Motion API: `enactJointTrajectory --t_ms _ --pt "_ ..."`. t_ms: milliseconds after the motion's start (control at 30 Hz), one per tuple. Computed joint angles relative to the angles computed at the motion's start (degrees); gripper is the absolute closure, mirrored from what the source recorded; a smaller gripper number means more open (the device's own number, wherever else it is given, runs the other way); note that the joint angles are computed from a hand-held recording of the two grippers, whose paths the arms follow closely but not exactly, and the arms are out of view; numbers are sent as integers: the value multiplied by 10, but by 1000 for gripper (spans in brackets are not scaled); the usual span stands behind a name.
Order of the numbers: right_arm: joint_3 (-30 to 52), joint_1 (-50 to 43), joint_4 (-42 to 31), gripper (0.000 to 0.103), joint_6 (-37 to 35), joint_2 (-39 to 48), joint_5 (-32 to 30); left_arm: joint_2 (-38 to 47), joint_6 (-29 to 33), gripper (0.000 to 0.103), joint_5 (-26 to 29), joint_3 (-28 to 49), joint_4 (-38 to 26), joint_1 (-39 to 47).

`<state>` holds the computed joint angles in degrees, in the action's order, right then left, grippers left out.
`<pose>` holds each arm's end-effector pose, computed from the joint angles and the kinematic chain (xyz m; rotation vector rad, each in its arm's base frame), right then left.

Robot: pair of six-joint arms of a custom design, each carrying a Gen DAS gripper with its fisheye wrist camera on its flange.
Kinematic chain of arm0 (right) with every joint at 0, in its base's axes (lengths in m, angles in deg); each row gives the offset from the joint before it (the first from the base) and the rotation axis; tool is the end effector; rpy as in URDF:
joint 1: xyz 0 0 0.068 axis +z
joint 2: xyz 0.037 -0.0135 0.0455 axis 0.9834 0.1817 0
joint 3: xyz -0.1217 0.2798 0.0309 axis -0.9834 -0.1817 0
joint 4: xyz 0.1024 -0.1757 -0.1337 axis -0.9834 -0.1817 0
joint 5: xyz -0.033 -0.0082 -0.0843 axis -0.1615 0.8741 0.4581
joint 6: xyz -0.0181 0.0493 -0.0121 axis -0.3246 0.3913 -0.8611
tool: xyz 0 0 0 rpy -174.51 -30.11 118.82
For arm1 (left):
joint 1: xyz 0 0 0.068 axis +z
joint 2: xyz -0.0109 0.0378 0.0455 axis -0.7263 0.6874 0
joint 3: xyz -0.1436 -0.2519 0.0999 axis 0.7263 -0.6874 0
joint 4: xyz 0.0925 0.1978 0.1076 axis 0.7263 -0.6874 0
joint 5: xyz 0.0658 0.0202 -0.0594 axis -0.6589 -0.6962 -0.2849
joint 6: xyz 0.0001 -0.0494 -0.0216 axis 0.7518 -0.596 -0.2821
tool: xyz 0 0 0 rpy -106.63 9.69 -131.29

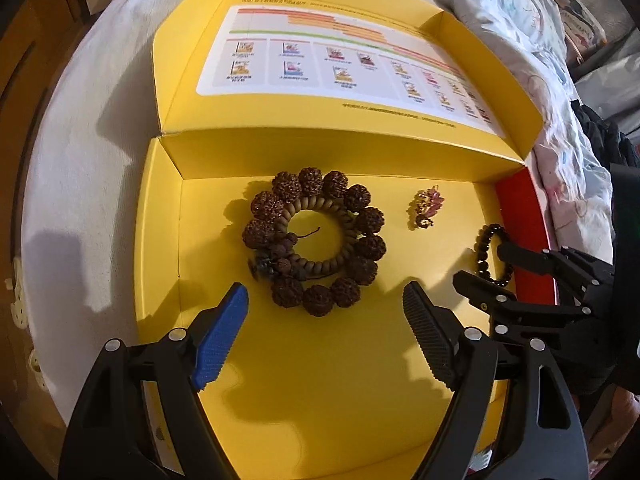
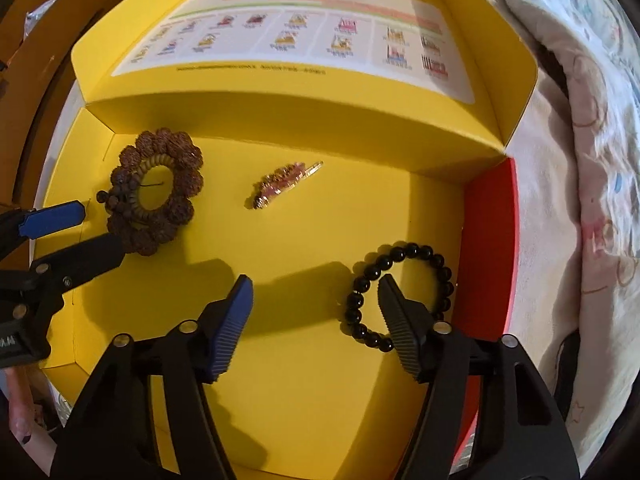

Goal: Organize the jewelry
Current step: 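Move the left tool to the brown bead bracelet while the right tool reaches the black bead bracelet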

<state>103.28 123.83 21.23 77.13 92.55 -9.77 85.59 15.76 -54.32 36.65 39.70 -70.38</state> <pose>0.2067 0.1976 0.2043 0.4395 2.9960 0.0248 0.2963 -0.1432 0.2095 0.8715 2.8873 -0.5140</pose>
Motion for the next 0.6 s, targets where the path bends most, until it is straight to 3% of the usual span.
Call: enactJointTrajectory --t_ms 233,333,600 --pt "-16 2 -4 41 8 2 -11 23 -4 24 -3 7 4 1" --pt "-24 7 1 48 8 11 -18 22 -6 24 -9 6 8 -3" --pt "-14 20 -5 51 25 20 -18 28 -17 24 -25 6 18 -25"
